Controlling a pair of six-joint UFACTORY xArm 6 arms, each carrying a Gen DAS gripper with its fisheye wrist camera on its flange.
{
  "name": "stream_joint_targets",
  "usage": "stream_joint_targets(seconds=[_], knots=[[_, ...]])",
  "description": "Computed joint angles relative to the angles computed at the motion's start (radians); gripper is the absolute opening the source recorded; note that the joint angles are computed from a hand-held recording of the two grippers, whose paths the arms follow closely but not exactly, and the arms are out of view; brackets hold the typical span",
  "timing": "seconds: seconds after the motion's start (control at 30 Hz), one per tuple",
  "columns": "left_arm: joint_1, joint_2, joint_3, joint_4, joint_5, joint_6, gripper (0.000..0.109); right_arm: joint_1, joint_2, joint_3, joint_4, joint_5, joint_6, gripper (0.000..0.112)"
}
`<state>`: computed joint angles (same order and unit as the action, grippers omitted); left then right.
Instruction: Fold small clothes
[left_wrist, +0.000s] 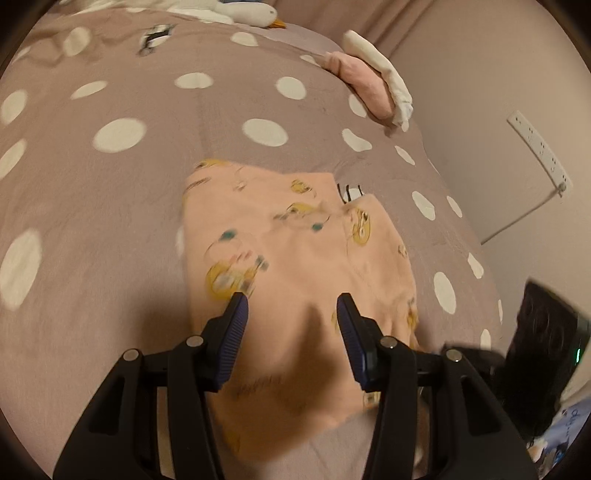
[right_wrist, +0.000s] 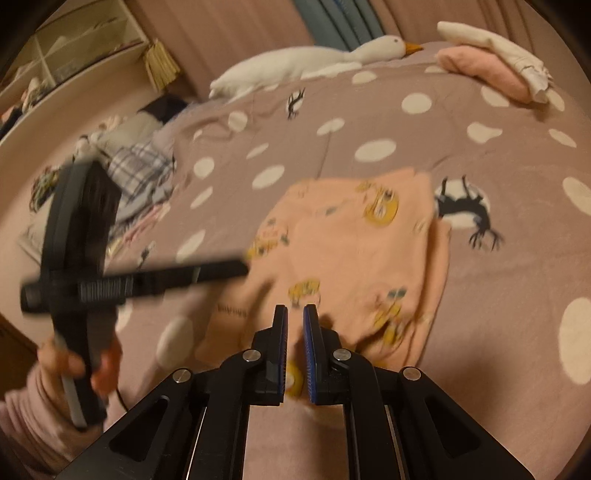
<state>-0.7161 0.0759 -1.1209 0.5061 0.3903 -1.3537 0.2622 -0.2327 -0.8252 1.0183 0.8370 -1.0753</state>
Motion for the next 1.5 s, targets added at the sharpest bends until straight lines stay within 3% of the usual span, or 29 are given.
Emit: stream_joint_targets(seconds=[0.1,0.2,0.47,0.57,0.67,0.7,0.8,0.97,1.1,1.3,1.47,1.5], knots=[[0.027,0.092,-0.083,-0.088,0.046,0.102,0.047,0.011,0.008,0.019,-0.048,-0.044,0.041,0.01],[0.055,0.133,-0.111,-0.095,0.031,0.096,0.043,-0.006,0.018,0.032,-0.071,-0.05,0.064,0.01],[0.089,0.166,-0.176,-0.069,0.082,0.085,0.044,-0.114,0.032,-0.008,-0.012,0.152,0.024,0.006],[0.097,0.118,-0.113,-0.028,0.031,0.005,0.048,-0.164,0.064,-0.082,0.064,0.235,0.01,0.017],[0.081,0.062,-0.05,0.039,0.007,-0.062,0.048,-0.164,0.116,-0.179,0.114,0.217,0.022,0.04],[0.073,0.052,-0.04,0.05,0.007,-0.071,0.049,-0.15,0.149,-0.226,0.116,0.202,0.027,0.04],[0.047,0.017,-0.009,0.091,0.014,-0.103,0.053,-0.089,0.256,-0.369,0.035,0.157,0.092,0.04],[0.015,-0.017,0.035,0.088,0.026,-0.103,0.058,0.042,0.442,-0.565,-0.273,0.005,0.235,0.04],[0.003,-0.021,0.047,0.115,0.026,-0.126,0.058,0.079,0.516,-0.641,-0.383,-0.002,0.243,0.04],[0.006,-0.023,0.063,0.124,0.006,-0.143,0.06,0.118,0.574,-0.718,-0.573,0.068,0.276,0.041],[0.007,-0.02,0.063,0.136,-0.004,-0.157,0.062,0.127,0.587,-0.738,-0.588,0.085,0.237,0.041],[0.006,-0.019,0.061,0.138,-0.001,-0.16,0.062,0.128,0.587,-0.74,-0.586,0.086,0.227,0.034]])
